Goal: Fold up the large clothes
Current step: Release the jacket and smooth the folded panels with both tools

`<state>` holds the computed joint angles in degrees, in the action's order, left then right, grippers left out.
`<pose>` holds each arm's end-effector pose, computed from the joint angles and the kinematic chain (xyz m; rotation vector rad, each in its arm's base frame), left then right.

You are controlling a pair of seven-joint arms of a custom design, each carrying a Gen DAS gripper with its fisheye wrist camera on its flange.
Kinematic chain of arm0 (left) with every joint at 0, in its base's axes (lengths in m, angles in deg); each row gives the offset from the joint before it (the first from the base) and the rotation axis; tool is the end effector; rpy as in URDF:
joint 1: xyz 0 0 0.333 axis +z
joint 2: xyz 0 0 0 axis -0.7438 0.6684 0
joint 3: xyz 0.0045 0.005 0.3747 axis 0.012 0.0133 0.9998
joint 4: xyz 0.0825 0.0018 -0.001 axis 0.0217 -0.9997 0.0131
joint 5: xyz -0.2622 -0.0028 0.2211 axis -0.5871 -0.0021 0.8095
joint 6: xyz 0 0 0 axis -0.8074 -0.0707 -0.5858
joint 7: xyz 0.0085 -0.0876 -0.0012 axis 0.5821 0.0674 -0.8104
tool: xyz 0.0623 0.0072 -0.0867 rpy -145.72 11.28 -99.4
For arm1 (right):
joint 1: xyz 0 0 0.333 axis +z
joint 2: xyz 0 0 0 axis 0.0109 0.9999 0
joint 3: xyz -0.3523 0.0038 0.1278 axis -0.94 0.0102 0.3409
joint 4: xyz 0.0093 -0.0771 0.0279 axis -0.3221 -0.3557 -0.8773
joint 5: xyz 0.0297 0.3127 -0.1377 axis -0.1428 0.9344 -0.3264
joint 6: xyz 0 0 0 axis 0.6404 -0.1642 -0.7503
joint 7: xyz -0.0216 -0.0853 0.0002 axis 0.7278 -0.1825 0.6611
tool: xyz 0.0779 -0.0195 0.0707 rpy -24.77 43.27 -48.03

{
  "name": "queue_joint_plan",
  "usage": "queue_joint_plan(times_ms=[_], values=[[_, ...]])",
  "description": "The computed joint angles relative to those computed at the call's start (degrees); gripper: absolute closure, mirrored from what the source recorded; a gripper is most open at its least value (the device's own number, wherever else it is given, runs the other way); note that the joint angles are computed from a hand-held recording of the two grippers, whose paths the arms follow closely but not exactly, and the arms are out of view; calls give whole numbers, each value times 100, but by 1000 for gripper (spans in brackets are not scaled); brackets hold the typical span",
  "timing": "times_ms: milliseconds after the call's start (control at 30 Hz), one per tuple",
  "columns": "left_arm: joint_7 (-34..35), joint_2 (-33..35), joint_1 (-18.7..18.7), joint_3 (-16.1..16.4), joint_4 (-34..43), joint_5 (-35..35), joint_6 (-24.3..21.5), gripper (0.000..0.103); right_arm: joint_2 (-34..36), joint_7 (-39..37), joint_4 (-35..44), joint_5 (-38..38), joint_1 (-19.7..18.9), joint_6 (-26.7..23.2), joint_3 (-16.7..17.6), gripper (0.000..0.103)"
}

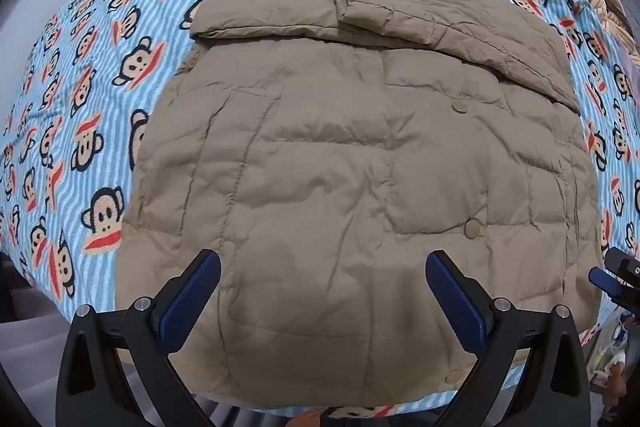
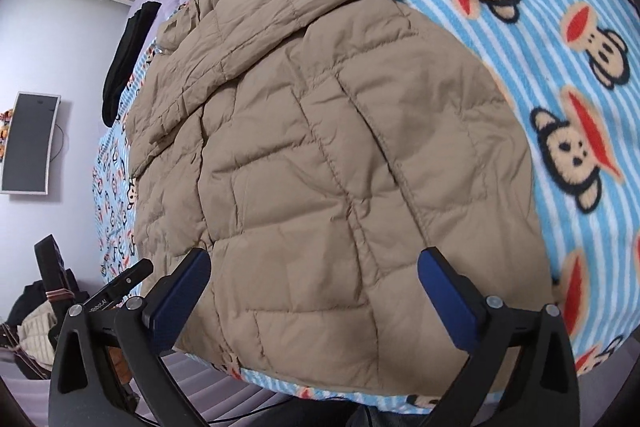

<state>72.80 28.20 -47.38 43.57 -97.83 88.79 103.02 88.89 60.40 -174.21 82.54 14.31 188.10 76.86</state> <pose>0.6917 -0.0162 0.6080 -2.0831 2.2009 -0.1718 0.6190 0.2406 0.5949 -1.3834 2.2361 0.3863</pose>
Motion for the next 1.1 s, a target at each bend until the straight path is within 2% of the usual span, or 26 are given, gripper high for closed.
queue_joint_plan(times_ms=[167, 433, 667, 733, 900, 1100], values=[[415, -240, 310, -22, -376, -240, -118, 1, -179, 473, -311, 244, 162, 42, 73, 0], [946, -792, 620, 49, -1227, -484, 137, 1, -780, 1453, -1358, 613, 489, 1101, 108, 0], [1079, -959, 769, 92, -1453, -656, 118, 1, -1155, 2107, -2030, 1008, 692, 1945, 167, 0], [1131, -1001, 830, 88, -1505, -775, 111, 1, -1209, 2192, -2084, 990, 724, 1945, 160, 0], [1291, -1135, 1238, 86, -1698, -1688, 47, 1, -1308, 2299, -2149, 930, 740, 1792, 116, 0], [1130, -1139, 1640, 168, -1954, -2449, -499, 1, -1495, 2320, -2467, 1018, 718, 1735, 43, 0]])
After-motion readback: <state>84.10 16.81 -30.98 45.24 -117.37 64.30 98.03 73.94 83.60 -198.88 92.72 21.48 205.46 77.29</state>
